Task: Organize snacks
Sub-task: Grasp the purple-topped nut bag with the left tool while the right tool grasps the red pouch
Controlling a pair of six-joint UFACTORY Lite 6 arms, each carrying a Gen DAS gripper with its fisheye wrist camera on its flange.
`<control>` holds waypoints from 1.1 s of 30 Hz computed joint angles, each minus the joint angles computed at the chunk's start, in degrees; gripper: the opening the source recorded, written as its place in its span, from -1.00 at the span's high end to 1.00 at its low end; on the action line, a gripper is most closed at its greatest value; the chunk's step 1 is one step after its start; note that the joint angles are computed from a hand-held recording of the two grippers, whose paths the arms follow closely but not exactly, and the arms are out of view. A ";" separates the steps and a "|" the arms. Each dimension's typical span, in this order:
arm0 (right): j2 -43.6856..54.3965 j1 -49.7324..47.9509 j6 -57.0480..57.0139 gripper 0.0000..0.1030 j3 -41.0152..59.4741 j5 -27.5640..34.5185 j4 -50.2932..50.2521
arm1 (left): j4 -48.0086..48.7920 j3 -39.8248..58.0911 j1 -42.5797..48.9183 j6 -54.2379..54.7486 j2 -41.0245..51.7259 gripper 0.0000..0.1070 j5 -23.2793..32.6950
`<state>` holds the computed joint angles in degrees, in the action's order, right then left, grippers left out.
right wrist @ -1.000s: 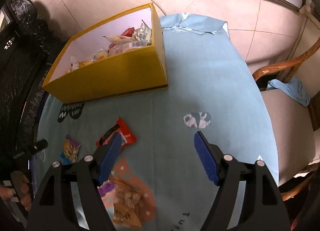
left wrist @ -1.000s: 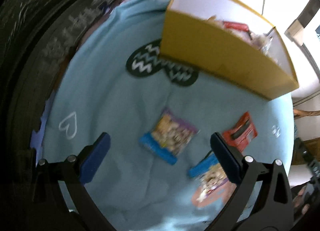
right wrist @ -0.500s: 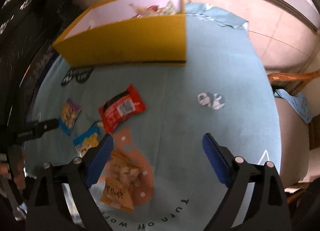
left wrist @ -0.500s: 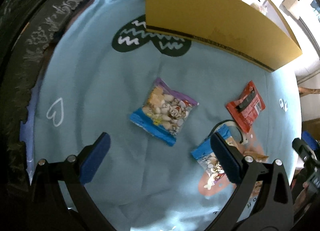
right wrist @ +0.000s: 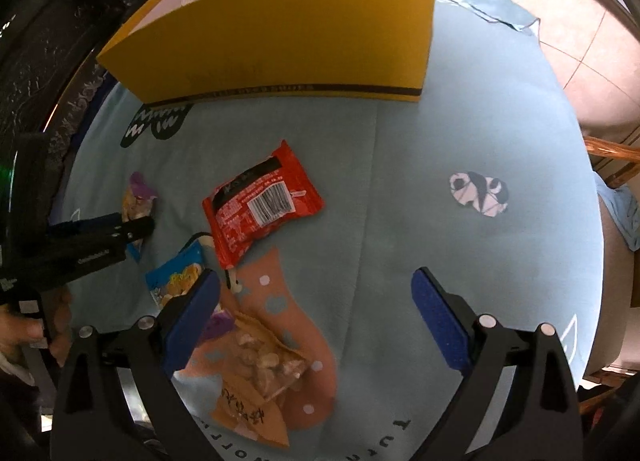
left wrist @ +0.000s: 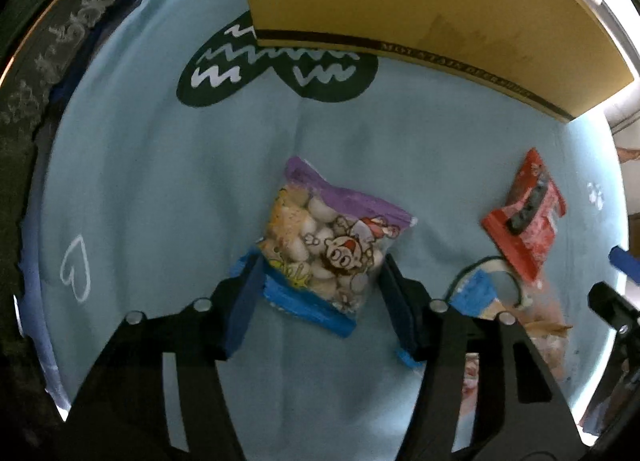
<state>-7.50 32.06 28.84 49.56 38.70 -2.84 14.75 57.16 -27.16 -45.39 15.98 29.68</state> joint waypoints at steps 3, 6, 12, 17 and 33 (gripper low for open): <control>1.92 0.25 -0.72 -0.88 0.83 -0.77 -0.03 | 1.92 -0.14 -0.15 -1.55 -0.01 0.13 -0.28; 5.19 1.15 -0.68 -0.88 2.52 -2.52 -1.17 | -0.20 -1.47 1.09 1.06 -0.92 0.13 -2.28; 17.76 3.57 0.00 -0.88 11.33 -5.43 -4.94 | 3.56 -0.06 1.56 -0.93 1.15 -0.03 -3.03; 26.48 7.15 3.33 -0.47 18.64 -1.32 -12.73 | 1.61 1.93 4.16 1.88 3.68 -0.49 -3.54; 8.11 -3.29 -12.37 -0.03 10.08 -1.45 4.90 | -13.26 -2.91 8.87 14.33 -6.25 0.39 -3.61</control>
<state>0.61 28.76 16.46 59.64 37.24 2.06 1.49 54.25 -18.30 -31.06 9.73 26.07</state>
